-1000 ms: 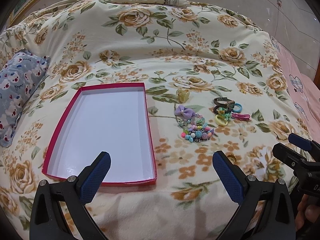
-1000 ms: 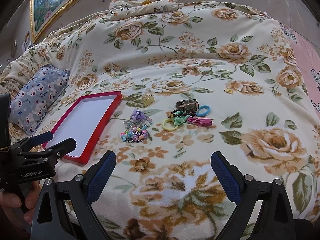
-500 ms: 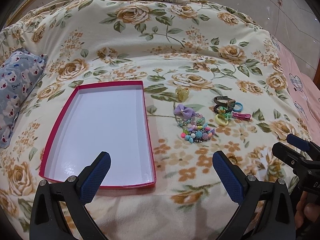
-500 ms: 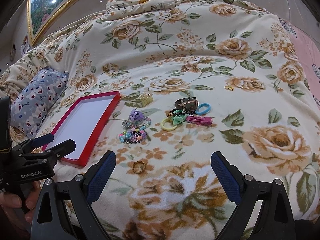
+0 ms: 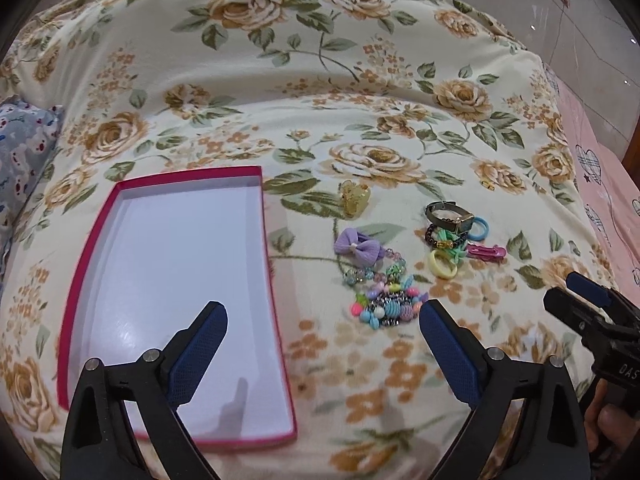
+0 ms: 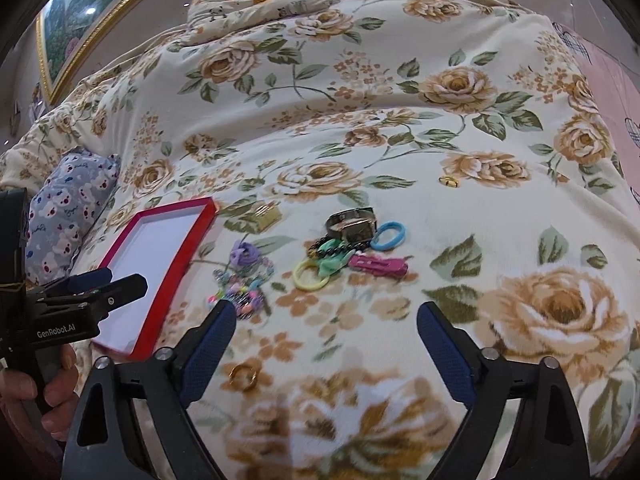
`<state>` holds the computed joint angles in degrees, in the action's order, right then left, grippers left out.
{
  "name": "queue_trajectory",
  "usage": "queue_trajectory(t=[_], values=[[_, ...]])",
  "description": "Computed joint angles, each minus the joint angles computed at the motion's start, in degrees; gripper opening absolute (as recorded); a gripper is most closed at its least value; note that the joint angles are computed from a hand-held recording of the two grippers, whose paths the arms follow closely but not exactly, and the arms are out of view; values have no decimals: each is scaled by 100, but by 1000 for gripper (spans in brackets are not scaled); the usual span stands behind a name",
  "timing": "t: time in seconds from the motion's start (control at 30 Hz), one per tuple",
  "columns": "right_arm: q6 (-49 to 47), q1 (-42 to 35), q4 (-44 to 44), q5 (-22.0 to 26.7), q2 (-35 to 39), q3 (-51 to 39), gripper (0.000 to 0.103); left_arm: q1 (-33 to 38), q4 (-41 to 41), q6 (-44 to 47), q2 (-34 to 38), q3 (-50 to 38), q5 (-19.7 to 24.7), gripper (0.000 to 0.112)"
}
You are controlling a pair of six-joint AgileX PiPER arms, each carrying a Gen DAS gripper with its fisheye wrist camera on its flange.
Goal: Organize jewelry
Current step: 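Grasp the purple bow hair tie with the left tool while the right tool grasps the pink clip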
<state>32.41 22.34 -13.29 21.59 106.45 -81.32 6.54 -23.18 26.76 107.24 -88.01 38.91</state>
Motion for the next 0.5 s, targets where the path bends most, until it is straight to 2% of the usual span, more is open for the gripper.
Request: queue_trajectory(t=[0.23,0.33,0.5], values=[[-871,-353,884,473,648,-911,68,-155,358,-503,1046,-1531,699,90],[-1305,-472,1212,823,999,-1425,67,-244,477,-676,1470,-2146,975,87],[-2113,-621,1479,1489,1591,-2394,67,-317,580,-995,2576,-3987,1970,83]])
